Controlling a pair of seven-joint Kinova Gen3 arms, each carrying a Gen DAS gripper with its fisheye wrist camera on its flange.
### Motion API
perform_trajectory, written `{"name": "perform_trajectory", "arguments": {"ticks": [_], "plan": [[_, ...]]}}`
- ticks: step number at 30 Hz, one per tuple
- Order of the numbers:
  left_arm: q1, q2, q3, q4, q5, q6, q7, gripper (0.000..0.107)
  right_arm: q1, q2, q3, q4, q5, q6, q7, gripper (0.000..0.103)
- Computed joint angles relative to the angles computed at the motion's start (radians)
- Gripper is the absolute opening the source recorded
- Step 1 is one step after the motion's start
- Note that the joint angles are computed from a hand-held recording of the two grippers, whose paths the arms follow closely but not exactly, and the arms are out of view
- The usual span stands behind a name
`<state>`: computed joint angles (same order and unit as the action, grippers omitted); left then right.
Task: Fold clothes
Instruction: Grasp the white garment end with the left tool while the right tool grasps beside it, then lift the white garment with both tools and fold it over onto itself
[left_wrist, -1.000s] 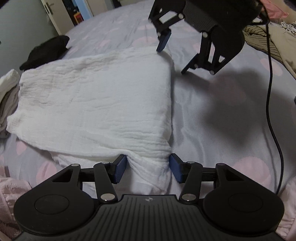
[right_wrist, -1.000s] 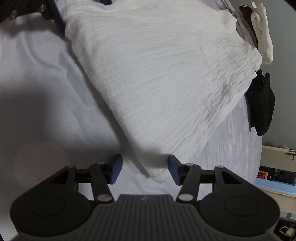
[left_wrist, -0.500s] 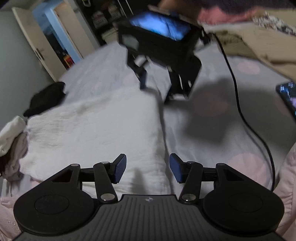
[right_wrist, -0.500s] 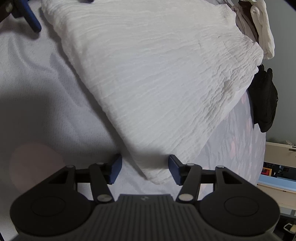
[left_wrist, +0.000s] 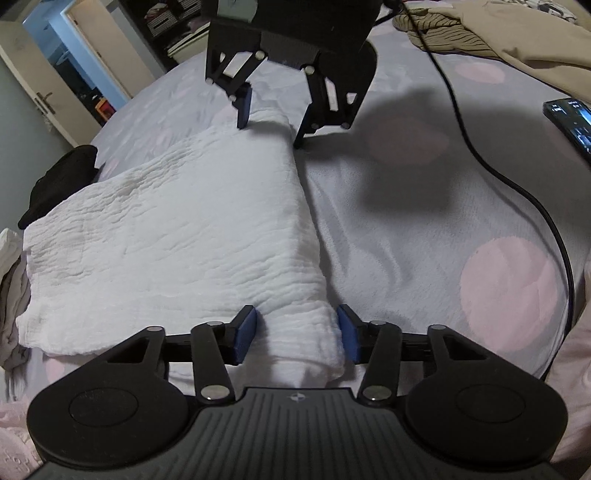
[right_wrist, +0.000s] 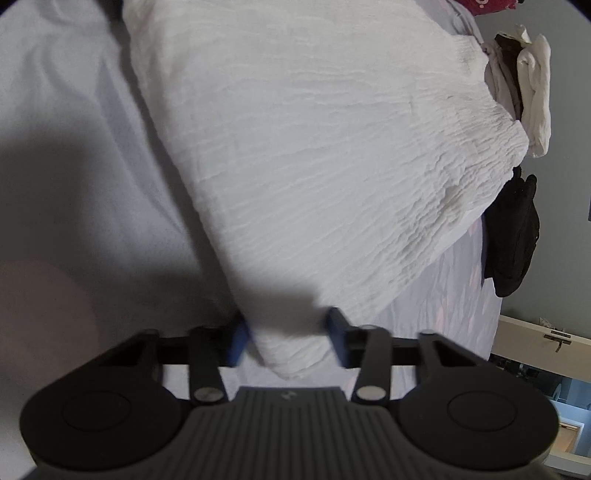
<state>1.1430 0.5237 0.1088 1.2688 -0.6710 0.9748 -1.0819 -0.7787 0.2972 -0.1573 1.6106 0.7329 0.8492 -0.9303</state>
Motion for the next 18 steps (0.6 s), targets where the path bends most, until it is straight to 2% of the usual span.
{"name": "perform_trajectory", "arguments": {"ticks": [2, 5, 8, 14, 18], "plan": [[-0.014, -0.006, 0.007, 0.002, 0.013, -0.004, -0.018, 0.031, -0.025, 0.006, 0.012, -0.012, 0.031, 0.027, -0.049, 0.019], [-0.044, -0.021, 0.023, 0.001, 0.051, -0.004, -0.056, 0.019, -0.045, 0.017, 0.017, -0.071, 0.017, 0.099, -0.125, 0.016], [-0.098, -0.056, 0.048, 0.013, 0.117, -0.018, -0.118, 0.013, -0.057, 0.023, 0.017, -0.128, 0.001, 0.164, -0.173, 0.014], [-0.221, -0.157, 0.094, 0.050, 0.259, -0.067, -0.247, 0.010, -0.092, 0.016, 0.010, -0.225, 0.007, 0.288, -0.210, 0.011], [-0.293, -0.224, 0.120, 0.033, 0.356, -0.056, -0.319, 0.009, -0.123, 0.003, 0.003, -0.323, -0.008, 0.404, -0.244, 0.011]]}}
